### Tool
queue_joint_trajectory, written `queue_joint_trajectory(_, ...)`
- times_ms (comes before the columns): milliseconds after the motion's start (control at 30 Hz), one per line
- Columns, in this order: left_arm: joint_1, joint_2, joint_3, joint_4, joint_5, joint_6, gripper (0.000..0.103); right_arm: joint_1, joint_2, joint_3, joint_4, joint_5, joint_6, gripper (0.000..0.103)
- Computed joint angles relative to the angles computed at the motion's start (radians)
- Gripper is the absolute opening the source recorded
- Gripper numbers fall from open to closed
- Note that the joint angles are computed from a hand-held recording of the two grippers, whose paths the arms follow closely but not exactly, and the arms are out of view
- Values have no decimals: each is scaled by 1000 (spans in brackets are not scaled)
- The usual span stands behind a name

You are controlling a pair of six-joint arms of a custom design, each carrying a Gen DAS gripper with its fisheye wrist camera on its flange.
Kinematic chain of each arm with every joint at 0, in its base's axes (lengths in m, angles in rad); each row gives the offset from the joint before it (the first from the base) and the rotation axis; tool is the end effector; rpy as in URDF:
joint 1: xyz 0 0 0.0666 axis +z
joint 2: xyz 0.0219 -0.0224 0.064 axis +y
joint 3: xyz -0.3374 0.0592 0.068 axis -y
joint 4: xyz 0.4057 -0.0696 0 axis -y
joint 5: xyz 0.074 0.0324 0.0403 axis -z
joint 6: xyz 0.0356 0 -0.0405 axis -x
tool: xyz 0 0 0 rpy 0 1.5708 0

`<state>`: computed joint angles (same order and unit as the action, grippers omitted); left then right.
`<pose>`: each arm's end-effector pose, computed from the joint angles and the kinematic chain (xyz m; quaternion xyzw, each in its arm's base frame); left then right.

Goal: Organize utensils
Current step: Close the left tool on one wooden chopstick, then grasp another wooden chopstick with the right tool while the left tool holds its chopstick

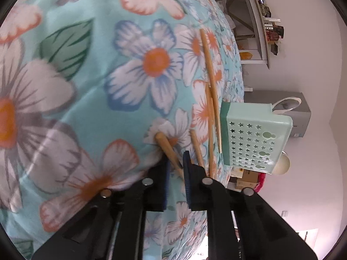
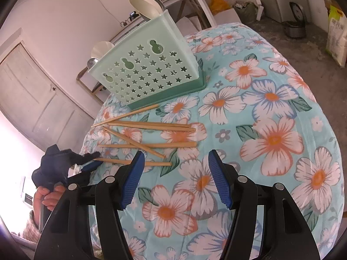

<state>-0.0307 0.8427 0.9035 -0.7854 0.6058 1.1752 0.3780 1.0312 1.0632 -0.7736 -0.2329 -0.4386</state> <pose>0.3295 -0.0308 0.3838 -0.3683 0.7980 -0.4463 0.1686 0.3618 0.1521 0.3944 -0.0192 0.9101 0.2565 0.3250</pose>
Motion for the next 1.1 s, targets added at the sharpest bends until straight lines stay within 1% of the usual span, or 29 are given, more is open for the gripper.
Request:
queue_joint_trajectory(100, 4, -16, -8, -2, -2, -21, 11, 9, 1, 9, -5, 7, 12, 59)
queue_joint_trajectory(233, 2, -24, 8, -42, -35, -108, 11, 44, 26, 55, -14, 35, 74, 55)
queue_joint_trajectory(300, 2, -25, 19, -62, -61, -155, 11, 74, 51, 93, -10, 37, 136, 52)
queue_joint_trajectory(333, 3, -36, 23, -80, -84, -195, 12, 84, 61, 107, -7, 34, 162, 50)
queue_joint_trajectory(400, -3, -51, 26, -98, -130, -251, 12, 114, 101, 152, -2, 1, 234, 47)
queue_joint_trajectory(467, -7, -70, 23, -111, -164, -304, 13, 140, 148, 198, -16, -25, 296, 44)
queue_joint_trajectory(533, -9, -90, 11, -110, -185, -340, 14, 178, 218, 266, -47, -32, 386, 42)
queue_joint_trajectory(600, -11, -108, -3, -103, -195, -362, 14, 207, 283, 328, -84, -40, 460, 39)
queue_joint_trajectory(667, -10, -124, -18, -92, -197, -381, 15, 233, 353, 396, -129, -30, 525, 37)
queue_joint_trajectory(700, -8, -129, -23, -86, -195, -392, 15, 246, 393, 436, -157, -19, 559, 34)
queue_joint_trajectory(767, 1, -137, -33, -77, -182, -402, 15, 262, 453, 499, -203, -3, 616, 32)
queue_joint_trajectory(833, 6, -141, -42, -64, -171, -403, 15, 285, 516, 565, -253, 38, 693, 29)
queue_joint_trajectory(900, 9, -149, -55, -46, -162, -403, 15, 297, 559, 608, -295, 67, 737, 26)
queue_joint_trajectory(1000, 17, -164, -71, -31, -153, -412, 15, 307, 592, 636, -323, 94, 773, 25)
queue_joint_trajectory(1033, 16, -167, -75, -25, -153, -412, 15, 312, 608, 648, -334, 117, 791, 25)
queue_joint_trajectory(1100, 19, -174, -84, -15, -146, -411, 15, 317, 632, 664, -351, 133, 804, 25)
